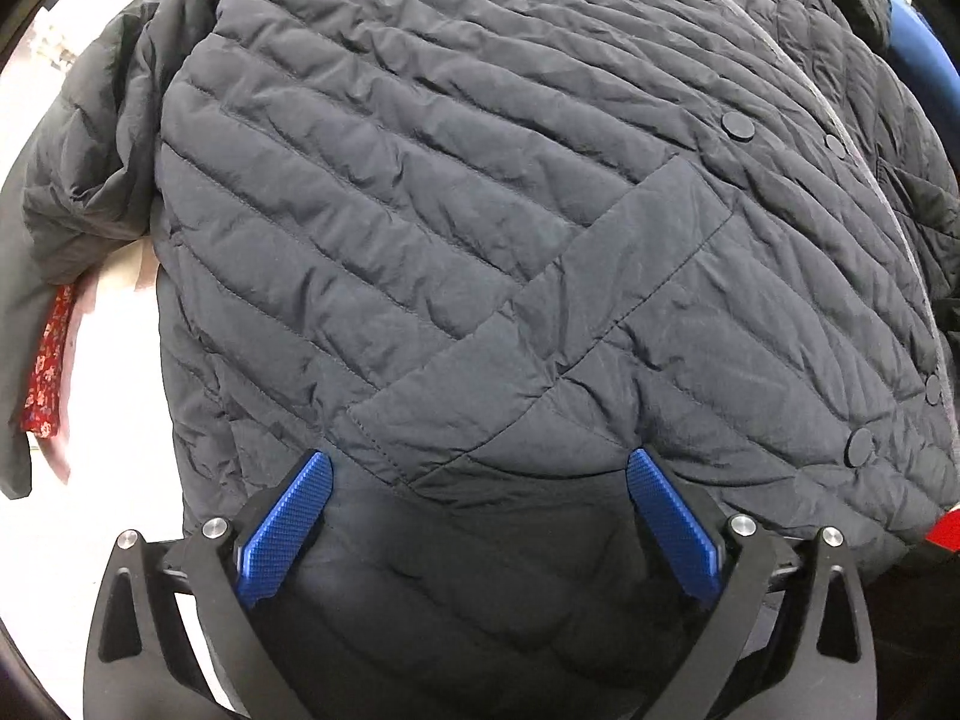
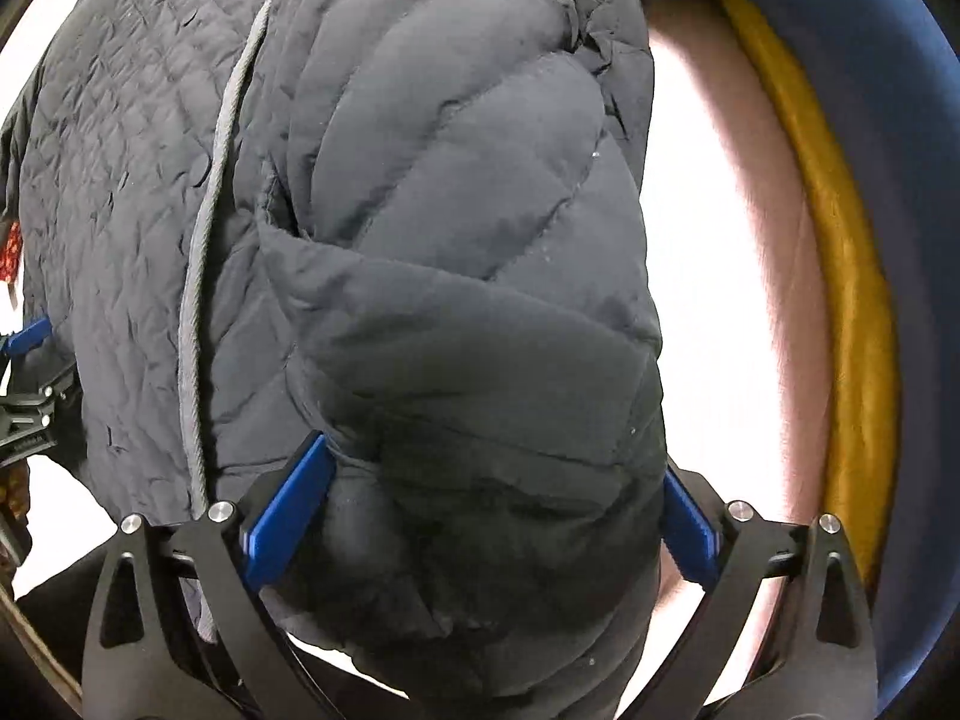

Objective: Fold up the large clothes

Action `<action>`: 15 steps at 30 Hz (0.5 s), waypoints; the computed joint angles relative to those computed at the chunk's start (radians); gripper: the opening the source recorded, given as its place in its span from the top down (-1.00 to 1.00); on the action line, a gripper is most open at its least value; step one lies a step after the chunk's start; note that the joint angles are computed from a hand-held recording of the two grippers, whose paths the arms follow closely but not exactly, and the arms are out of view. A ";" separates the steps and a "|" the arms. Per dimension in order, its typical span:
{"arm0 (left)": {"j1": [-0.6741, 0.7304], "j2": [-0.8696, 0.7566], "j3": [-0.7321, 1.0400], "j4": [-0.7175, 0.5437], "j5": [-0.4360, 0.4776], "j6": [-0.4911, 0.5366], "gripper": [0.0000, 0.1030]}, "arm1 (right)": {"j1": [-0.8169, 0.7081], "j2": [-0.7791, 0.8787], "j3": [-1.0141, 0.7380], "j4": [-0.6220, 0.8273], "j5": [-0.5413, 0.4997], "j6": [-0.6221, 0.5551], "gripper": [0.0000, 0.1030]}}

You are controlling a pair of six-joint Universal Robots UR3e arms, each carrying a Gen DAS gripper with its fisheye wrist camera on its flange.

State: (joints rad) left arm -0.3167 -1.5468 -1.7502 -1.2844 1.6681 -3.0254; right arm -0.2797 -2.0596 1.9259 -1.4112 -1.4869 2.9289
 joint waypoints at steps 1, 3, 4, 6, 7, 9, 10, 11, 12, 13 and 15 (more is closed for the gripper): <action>-0.001 -0.042 0.068 -0.036 0.001 -0.006 -0.87 | 0.000 0.013 -0.025 0.017 -0.003 -0.008 -0.87; -0.005 -0.083 0.186 -0.138 0.006 -0.032 -0.87 | 0.054 0.087 -0.140 0.052 -0.010 0.025 -0.87; 0.003 -0.074 0.207 -0.144 -0.006 -0.039 -0.87 | 0.079 0.101 -0.190 0.066 -0.018 0.044 -0.87; 0.021 -0.050 0.247 -0.146 -0.031 -0.043 -0.87 | 0.068 0.077 -0.277 0.071 -0.023 0.039 -0.87; 0.025 -0.052 0.285 -0.156 -0.034 -0.047 -0.87 | 0.062 0.084 -0.329 0.082 -0.020 0.026 -0.87; 0.028 -0.067 0.365 -0.171 -0.019 -0.053 -0.87 | 0.047 0.143 -0.478 0.100 -0.011 -0.009 -0.87; 0.029 -0.080 0.407 -0.173 -0.007 -0.058 -0.87 | 0.045 0.174 -0.538 0.099 -0.012 -0.014 -0.87; 0.029 -0.095 0.451 -0.177 0.004 -0.064 -0.87 | 0.046 0.221 -0.622 0.089 -0.016 -0.018 -0.87; 0.028 -0.119 0.510 -0.185 0.018 -0.072 -0.87 | 0.048 0.259 -0.682 0.079 -0.020 -0.020 -0.87; 0.029 -0.142 0.561 -0.194 0.025 -0.076 -0.87 | 0.057 0.323 -0.772 0.065 -0.030 -0.015 -0.87; 0.034 -0.191 0.672 -0.221 0.023 -0.091 -0.87 | 0.084 0.461 -0.939 0.040 -0.058 0.012 -0.87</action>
State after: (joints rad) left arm -0.2830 -1.7380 -1.0785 -1.5059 1.6909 -3.1161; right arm -0.1956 -1.5984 0.9871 -1.3711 -1.5445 2.9404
